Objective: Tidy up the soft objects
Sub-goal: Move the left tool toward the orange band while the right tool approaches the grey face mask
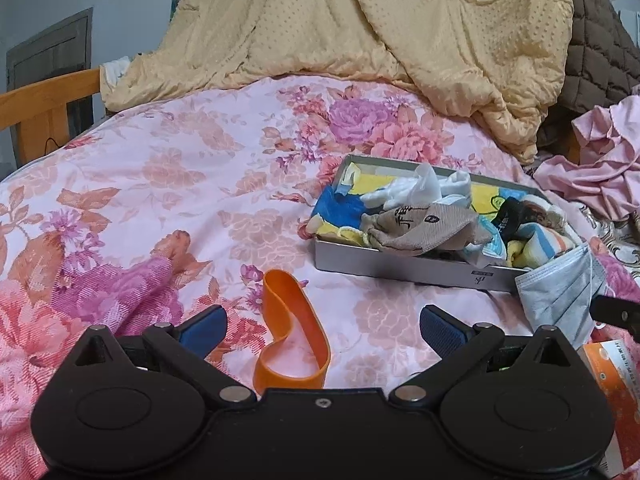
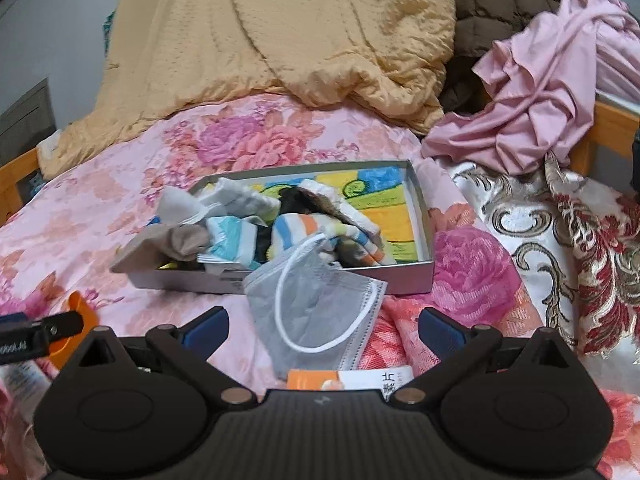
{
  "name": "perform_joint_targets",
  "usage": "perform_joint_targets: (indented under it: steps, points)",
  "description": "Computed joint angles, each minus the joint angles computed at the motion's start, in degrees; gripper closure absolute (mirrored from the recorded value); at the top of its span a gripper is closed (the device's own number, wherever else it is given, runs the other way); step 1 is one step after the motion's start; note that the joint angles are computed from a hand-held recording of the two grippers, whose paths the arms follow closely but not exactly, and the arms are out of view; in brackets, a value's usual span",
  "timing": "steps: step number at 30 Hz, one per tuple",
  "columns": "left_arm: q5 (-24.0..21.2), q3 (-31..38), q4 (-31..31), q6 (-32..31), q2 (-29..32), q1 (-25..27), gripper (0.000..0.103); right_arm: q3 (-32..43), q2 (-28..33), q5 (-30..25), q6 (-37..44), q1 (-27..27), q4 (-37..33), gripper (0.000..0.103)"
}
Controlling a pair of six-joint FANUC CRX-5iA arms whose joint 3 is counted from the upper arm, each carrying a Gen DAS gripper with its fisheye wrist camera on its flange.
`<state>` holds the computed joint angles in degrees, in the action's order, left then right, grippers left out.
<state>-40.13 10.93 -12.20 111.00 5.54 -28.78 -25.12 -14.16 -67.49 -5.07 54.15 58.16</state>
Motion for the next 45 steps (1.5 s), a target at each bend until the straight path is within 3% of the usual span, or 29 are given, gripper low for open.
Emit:
perform_joint_targets:
  steps: [10, 17, 23, 34, 38, 45]
  points:
    - [-4.59, 5.15, 2.13, -2.12, 4.43, 0.73, 0.001, -1.93, -0.80, 4.75, -2.41, -3.04, -0.40, 0.000]
    - [-10.19, 9.48, -1.30, 1.41, 6.93, 0.25, 0.001, -0.99, 0.80, 8.26, -2.19, -6.24, -0.76, 0.000]
    - [-10.38, 9.84, 0.57, 0.08, 7.48, 0.93, 0.002, -0.15, 1.76, 11.05, -0.11, -7.78, -1.34, 0.000]
    - [-11.42, 10.16, -0.16, 1.72, 8.33, 0.80, 0.030, -0.95, 1.18, 13.28, -0.45, -8.23, -2.46, 0.016]
    - [-12.43, 10.48, -0.92, 1.30, 8.50, 0.48, 0.041, -0.99, 1.14, 13.76, 0.20, -8.11, -3.19, 0.017]
    - [-12.59, 9.78, 0.44, -0.06, 8.26, 0.81, 0.061, -0.67, 1.61, 13.68, 1.43, -7.82, -3.64, 0.035]
